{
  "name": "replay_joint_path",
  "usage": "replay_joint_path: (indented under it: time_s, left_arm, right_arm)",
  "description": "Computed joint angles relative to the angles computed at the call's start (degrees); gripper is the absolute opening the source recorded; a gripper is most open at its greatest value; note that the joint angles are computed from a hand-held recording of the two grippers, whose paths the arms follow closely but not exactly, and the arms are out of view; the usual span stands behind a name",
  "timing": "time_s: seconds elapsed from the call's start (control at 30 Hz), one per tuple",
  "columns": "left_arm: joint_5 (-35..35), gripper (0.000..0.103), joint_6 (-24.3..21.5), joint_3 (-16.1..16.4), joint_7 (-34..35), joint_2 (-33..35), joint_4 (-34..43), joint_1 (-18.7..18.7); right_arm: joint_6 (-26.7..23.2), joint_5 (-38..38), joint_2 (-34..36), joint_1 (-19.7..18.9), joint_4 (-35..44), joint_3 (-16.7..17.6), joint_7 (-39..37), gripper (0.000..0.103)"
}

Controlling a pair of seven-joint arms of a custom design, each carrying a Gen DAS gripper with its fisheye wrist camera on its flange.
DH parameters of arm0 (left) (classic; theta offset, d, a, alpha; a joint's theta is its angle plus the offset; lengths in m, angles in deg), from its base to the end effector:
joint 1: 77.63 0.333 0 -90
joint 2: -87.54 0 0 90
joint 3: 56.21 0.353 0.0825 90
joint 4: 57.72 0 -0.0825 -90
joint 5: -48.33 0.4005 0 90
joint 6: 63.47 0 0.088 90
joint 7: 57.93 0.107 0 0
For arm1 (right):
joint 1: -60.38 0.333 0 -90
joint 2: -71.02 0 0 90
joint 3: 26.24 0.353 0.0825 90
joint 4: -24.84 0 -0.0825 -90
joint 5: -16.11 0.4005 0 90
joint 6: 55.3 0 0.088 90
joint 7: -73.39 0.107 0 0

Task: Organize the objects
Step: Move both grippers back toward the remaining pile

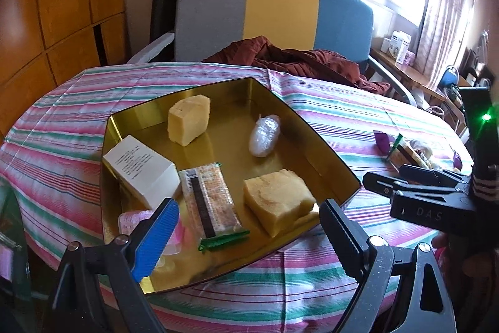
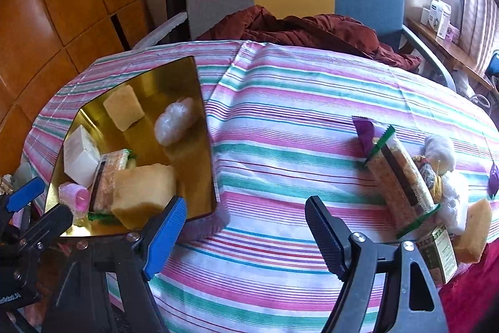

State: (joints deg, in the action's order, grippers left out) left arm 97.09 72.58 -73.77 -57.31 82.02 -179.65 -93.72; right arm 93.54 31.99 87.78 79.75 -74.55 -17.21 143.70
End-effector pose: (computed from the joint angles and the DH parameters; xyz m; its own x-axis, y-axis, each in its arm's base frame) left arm 0.4722 -0.3100 0.5178 0.3863 -0.9180 0.0894 -0.6390 -0.3362 -0.6918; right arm 0.6308 0.3208 0.5036 0.6068 -0.7881 -0.1031 -0.6851 -0.4528 -0.5706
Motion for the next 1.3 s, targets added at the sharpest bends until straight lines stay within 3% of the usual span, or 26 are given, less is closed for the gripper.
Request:
replay_joint_path:
  time_s: [0.47,0.77,0.87,0.97,1.13,1.3]
  left_arm:
    - [-0.14,0.092,2.72,0.82,5.52,4.33,4.45,-1.51]
    - [-1.67,0.092,5.67,2.38,12.57,10.27,10.61,-3.72]
    - [-4.20,0.091,6.89,3.06,16.36,13.18,13.67,-4.68]
    - [-7.00,0.091,7.91,3.82,20.31,16.34,17.33,-5.76]
    - [-11.77,0.091,9.73,5.19,27.43,22.48,24.93,-7.81]
    - [-22.44,0.091,10.03,5.02,36.18,30.41,34.68,-7.91]
  right_arm:
    - [-0.31,-4.38,2.09,-3.37,3.98,-4.46,7.52,0.080]
    - [1.04,-10.55,6.12,-7.26,10.14,-10.43,24.50,0.080]
    - [0.62,-9.68,7.52,-9.25,11.02,-10.19,29.19,0.080]
    - [-1.39,-5.20,8.42,-12.40,11.99,-7.45,28.84,0.080]
    - [-0.92,-3.12,8.11,-13.38,11.41,-6.25,27.29,0.080]
    - [-1.15,-0.93,8.20,-14.14,11.48,-5.81,26.71,0.080]
